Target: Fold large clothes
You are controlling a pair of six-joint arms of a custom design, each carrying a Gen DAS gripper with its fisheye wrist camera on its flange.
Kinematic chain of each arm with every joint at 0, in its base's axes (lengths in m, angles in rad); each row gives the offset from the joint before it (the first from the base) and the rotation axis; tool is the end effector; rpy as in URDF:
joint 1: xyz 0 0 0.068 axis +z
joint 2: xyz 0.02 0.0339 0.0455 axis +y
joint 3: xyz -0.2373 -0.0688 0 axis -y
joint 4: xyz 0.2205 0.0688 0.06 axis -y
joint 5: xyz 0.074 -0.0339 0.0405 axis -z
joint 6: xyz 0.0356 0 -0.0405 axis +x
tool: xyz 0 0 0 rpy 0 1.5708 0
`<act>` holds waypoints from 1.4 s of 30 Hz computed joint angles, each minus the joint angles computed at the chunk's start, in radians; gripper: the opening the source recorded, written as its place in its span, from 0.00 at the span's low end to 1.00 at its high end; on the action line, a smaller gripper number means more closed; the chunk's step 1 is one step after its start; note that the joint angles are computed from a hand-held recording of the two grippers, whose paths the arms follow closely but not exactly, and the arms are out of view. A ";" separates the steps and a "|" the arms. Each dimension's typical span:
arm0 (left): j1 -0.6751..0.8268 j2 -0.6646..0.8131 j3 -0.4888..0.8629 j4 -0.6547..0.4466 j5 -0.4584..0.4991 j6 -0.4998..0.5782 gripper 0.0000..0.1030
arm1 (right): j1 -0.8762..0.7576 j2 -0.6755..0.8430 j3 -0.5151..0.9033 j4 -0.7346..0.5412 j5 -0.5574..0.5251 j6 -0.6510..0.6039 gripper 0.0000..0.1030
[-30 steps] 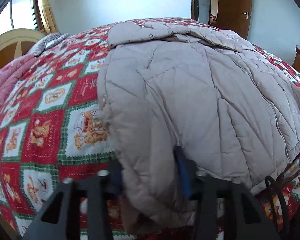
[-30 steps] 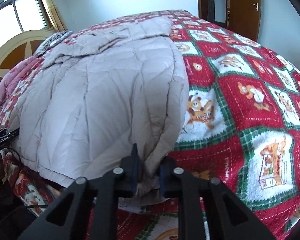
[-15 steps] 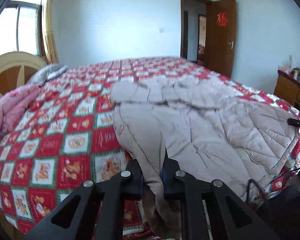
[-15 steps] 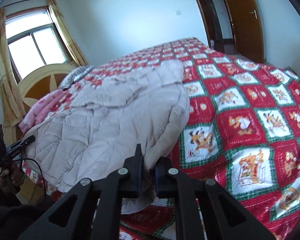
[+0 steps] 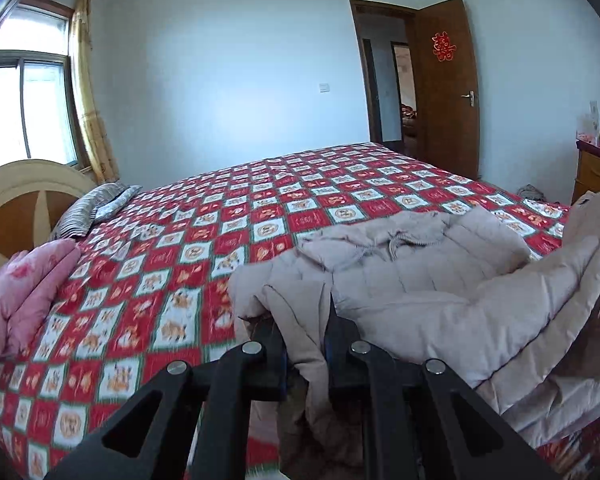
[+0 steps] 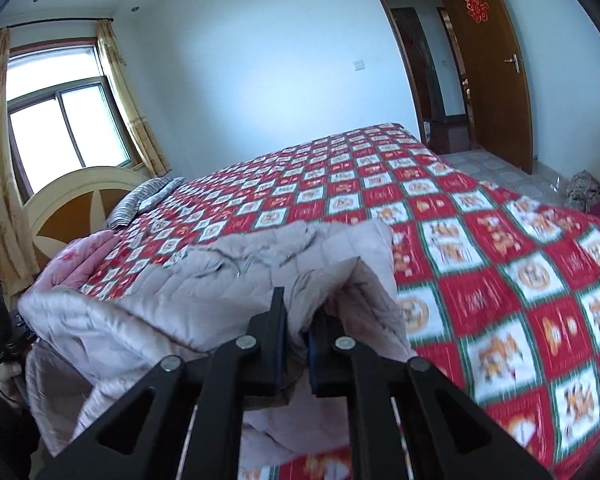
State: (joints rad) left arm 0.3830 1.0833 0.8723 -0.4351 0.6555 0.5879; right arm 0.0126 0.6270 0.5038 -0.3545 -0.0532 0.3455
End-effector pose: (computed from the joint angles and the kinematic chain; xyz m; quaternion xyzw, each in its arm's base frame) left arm 0.2109 0.0616 0.2741 0.2295 0.8282 -0.0578 0.5080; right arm 0.1513 0.0038 0.2348 0.1279 0.8445 0.1149 0.5072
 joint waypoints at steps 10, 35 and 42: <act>-0.181 0.595 0.504 -0.011 -0.076 -0.315 0.30 | -0.120 0.651 0.237 0.352 -0.007 0.009 0.11; -0.553 1.020 0.577 0.614 -1.036 -0.340 0.95 | -0.066 1.371 0.762 0.404 0.355 -0.006 0.72; -0.504 1.158 0.772 0.435 -0.958 -0.464 0.99 | -0.064 1.443 0.833 0.391 0.358 -0.008 0.73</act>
State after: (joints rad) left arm -0.1210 2.2412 1.6443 0.0001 -0.3029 0.1236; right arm -0.0511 2.0700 1.3370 0.0361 0.3048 0.3374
